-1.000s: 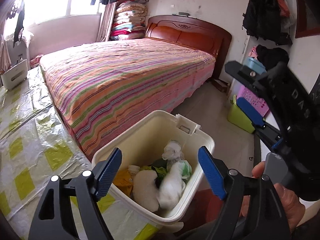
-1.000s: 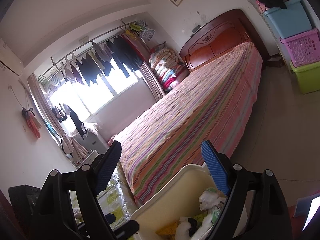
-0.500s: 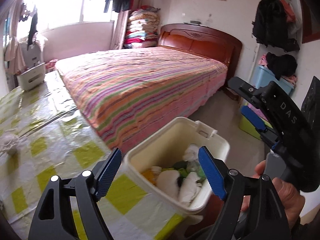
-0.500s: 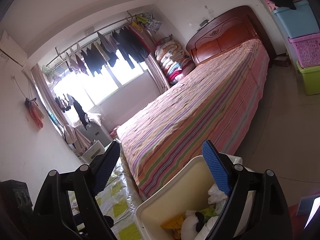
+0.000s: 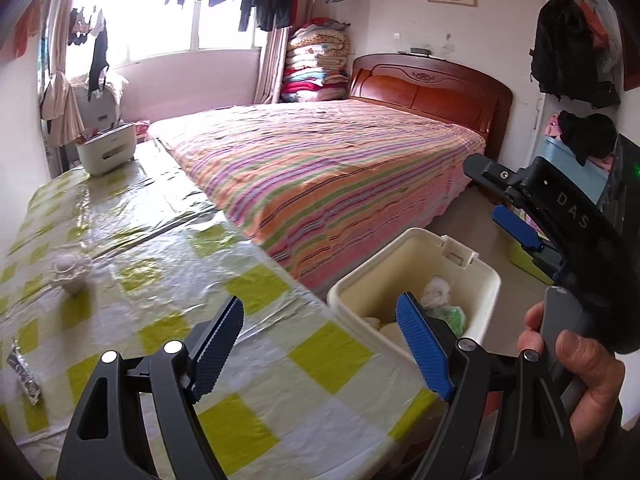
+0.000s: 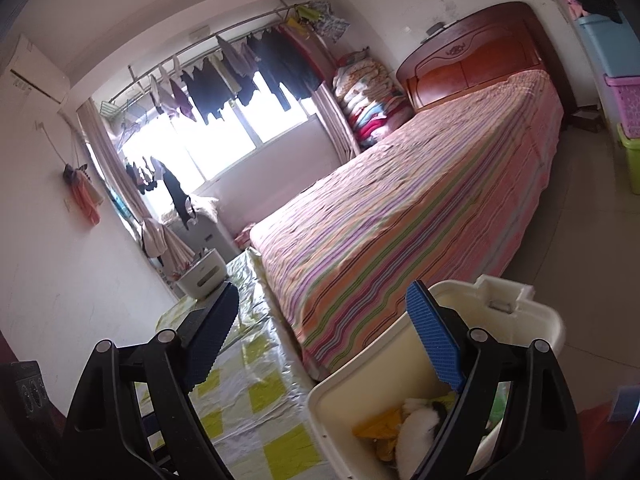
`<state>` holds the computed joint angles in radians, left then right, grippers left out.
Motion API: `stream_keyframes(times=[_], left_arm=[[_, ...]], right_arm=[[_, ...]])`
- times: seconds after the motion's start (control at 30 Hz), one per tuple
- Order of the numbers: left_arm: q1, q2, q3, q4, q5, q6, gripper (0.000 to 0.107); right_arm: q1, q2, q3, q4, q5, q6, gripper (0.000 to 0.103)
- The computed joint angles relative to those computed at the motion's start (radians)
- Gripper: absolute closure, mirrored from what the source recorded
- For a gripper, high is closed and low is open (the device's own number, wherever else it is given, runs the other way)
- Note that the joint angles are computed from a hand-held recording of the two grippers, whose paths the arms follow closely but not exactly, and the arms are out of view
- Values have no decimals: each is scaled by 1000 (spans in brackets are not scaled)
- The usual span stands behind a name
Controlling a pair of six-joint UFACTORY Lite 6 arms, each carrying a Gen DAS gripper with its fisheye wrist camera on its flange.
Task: Collect trash
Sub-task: 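Move both tools back over the table toward the blister pack and lace pad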
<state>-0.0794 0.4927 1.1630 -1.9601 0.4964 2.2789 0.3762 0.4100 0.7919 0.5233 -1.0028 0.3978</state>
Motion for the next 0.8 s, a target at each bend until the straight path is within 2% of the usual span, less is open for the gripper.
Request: stream_keyframes(times=[0.6,0.8], left_arm=[[248,-42,-109,-5,32,150,30],[332,-21,-90,37,44,127,30]], right_arm=[[92,159,260,-20,143,-71,18],[127,229,369,-20,207,-104,16]])
